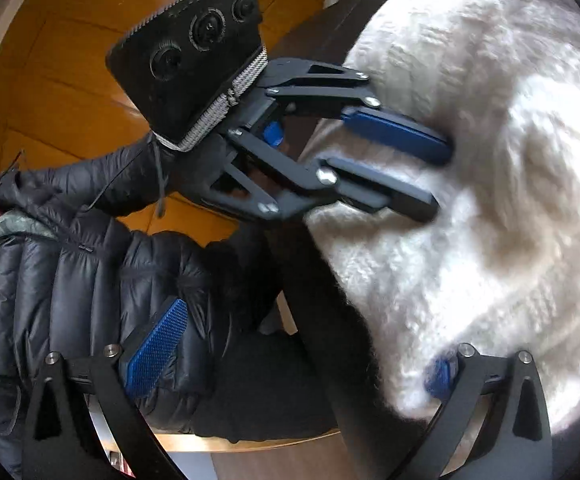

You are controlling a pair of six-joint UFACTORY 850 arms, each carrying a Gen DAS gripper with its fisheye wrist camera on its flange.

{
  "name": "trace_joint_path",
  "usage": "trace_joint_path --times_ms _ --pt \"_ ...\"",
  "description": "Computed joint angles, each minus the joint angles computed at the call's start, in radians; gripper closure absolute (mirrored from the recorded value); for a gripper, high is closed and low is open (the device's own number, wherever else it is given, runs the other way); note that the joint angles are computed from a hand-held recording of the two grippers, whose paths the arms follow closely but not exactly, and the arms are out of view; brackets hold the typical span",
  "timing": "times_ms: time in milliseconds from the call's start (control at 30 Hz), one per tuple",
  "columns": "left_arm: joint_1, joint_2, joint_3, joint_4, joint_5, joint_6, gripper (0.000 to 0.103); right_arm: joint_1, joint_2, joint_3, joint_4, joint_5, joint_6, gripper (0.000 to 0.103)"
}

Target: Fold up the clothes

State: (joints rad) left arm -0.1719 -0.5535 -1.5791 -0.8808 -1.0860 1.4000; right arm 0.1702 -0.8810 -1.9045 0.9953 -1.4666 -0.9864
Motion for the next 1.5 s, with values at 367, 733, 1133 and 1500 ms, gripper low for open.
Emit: trace_joint_path --times_ms 367,733,1133,1500 --pt "0.121 0.134 0.162 -0.107 0.114 0.089 0.076 0.031 0.302 0.243 -0.211 0.461 0.008 0.0" --pt "0.037 0.165 0.274 -0.025 0.249 0.169 0.076 0.162 0.168 0.181 -0.503 0.573 0.292 0.0" --pt "0.065 0.118 0.222 -0.026 0.121 0.121 0.075 0.149 0.207 0.243 -0.338 0.666 0.265 0.0" --pt "0.082 -0.08 -0.154 -0.124 0.071 -0.214 0.074 -0.011 0.241 0.279 0.294 0.705 -0.094 0.0"
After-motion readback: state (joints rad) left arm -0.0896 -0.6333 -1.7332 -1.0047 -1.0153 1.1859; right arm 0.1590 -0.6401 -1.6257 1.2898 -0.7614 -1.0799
